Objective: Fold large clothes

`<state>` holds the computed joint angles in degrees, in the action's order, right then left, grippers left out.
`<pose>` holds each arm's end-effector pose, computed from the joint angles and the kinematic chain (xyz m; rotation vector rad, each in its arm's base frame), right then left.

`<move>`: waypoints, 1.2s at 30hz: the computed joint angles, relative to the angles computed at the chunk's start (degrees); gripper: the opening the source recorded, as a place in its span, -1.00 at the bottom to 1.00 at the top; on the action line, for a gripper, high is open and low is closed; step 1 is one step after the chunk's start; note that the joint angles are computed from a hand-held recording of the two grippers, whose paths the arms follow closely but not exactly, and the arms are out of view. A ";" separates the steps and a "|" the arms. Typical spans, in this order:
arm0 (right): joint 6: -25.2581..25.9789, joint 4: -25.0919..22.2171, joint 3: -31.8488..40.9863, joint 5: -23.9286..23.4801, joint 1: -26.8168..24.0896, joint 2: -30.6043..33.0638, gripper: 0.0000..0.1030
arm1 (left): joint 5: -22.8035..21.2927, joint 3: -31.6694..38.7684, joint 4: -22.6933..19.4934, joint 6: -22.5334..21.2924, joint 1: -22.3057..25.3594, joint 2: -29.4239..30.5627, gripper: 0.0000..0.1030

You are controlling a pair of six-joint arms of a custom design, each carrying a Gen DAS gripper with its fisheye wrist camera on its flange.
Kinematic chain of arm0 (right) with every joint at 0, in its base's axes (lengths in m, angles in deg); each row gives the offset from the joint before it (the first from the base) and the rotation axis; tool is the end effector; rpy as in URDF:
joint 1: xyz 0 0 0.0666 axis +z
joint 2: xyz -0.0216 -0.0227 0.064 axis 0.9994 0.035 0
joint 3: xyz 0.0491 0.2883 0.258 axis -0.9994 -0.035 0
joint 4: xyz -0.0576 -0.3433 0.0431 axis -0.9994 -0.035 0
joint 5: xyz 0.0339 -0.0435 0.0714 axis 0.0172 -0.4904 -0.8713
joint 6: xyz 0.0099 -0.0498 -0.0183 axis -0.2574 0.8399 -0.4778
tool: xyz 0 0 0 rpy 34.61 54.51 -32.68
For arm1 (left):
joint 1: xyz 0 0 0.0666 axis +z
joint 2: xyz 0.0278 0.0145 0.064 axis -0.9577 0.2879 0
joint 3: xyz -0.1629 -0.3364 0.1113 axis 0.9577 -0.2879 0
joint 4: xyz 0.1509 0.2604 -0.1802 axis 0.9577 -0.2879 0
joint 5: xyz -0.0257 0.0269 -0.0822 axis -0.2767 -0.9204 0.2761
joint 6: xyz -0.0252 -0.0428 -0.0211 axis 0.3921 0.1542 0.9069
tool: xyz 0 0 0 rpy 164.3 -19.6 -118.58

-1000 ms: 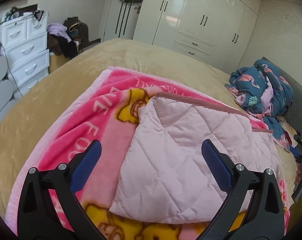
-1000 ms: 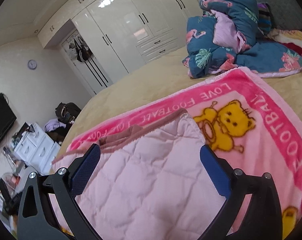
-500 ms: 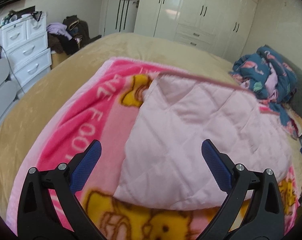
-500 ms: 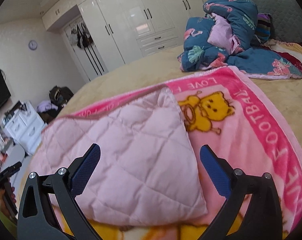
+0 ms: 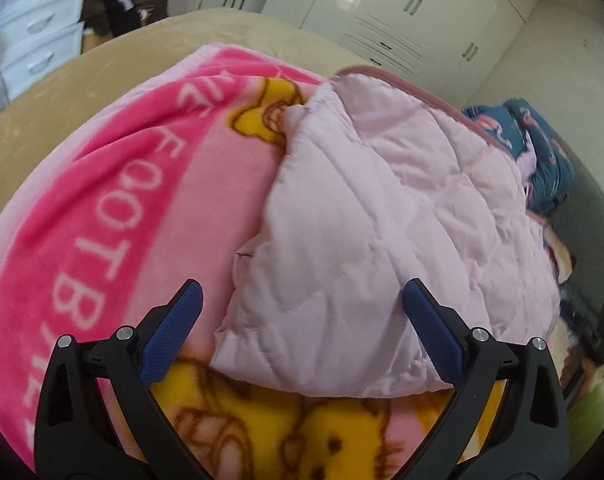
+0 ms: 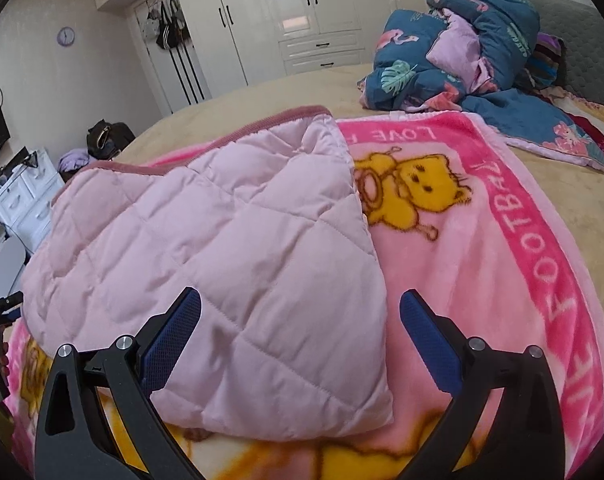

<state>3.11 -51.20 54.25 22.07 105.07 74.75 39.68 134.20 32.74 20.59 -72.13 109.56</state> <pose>0.5855 0.1736 0.3220 0.2635 2.2923 0.2094 0.6625 0.0003 0.3187 -0.0452 2.4069 -0.4902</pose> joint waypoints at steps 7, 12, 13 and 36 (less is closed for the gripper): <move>2.83 2.17 -0.72 0.95 0.45 1.36 0.51 | -13.17 -3.68 4.43 -13.24 -5.00 -2.47 0.30; 3.79 5.22 -3.44 3.74 1.64 0.29 -0.37 | -21.67 -6.16 8.23 -20.30 -8.28 -3.97 -0.42; 3.85 5.85 -3.75 4.18 1.86 -0.14 -0.48 | -22.80 -6.15 8.59 -20.97 -8.62 -4.09 -0.45; -0.30 -5.70 21.18 6.72 -1.75 15.05 -0.74 | -17.28 16.93 -1.72 -5.92 -6.71 8.52 -0.64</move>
